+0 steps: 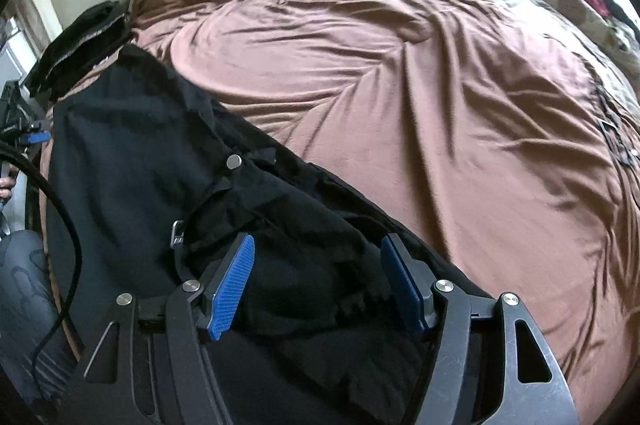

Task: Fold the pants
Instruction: 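Lower the right tool onto the pants waistband and close it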

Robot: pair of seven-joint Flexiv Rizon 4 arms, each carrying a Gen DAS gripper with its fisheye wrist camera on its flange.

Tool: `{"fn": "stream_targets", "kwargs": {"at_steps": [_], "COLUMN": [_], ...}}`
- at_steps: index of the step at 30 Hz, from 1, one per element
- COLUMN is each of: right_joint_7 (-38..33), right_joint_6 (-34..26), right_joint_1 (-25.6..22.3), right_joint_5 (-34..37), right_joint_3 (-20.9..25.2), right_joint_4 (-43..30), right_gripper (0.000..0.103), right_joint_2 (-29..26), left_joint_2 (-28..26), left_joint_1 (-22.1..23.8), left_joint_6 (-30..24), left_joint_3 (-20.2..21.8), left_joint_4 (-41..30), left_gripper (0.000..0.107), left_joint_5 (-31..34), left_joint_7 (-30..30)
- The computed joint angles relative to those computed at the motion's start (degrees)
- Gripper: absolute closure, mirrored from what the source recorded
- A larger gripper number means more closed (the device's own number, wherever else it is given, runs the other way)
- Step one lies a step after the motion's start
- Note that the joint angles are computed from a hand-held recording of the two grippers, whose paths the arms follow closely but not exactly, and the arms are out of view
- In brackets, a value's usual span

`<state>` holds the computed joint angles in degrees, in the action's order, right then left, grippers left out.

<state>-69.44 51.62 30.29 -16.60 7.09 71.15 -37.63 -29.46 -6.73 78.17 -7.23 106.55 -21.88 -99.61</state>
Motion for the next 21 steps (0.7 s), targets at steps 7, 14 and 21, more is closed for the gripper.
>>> {"fn": "stream_targets", "kwargs": {"at_steps": [7, 14, 21], "right_joint_7": [-8.1, -13.4, -11.3], "right_joint_6": [-8.3, -22.4, -23.2], "right_joint_1": [-0.4, 0.9, 3.1], "right_joint_5": [3.7, 7.7, 6.8], "right_joint_3": [2.3, 2.0, -2.1], "right_joint_4": [-13.2, -28.7, -31.2], "right_gripper": [0.048, 0.06, 0.103], "right_joint_2": [-7.7, -15.3, -16.4], "left_joint_2": [-0.2, -0.6, -1.4], "left_joint_1": [-2.1, -2.1, -2.6], "left_joint_6": [-0.4, 1.6, 0.2], "left_joint_3": [2.4, 2.1, 2.9], "left_joint_4": [-0.6, -0.6, -1.7], "left_gripper": [0.004, 0.004, 0.012], "left_joint_5": [3.2, 2.8, 4.2], "left_joint_7": [-2.1, -2.3, -3.1]}}
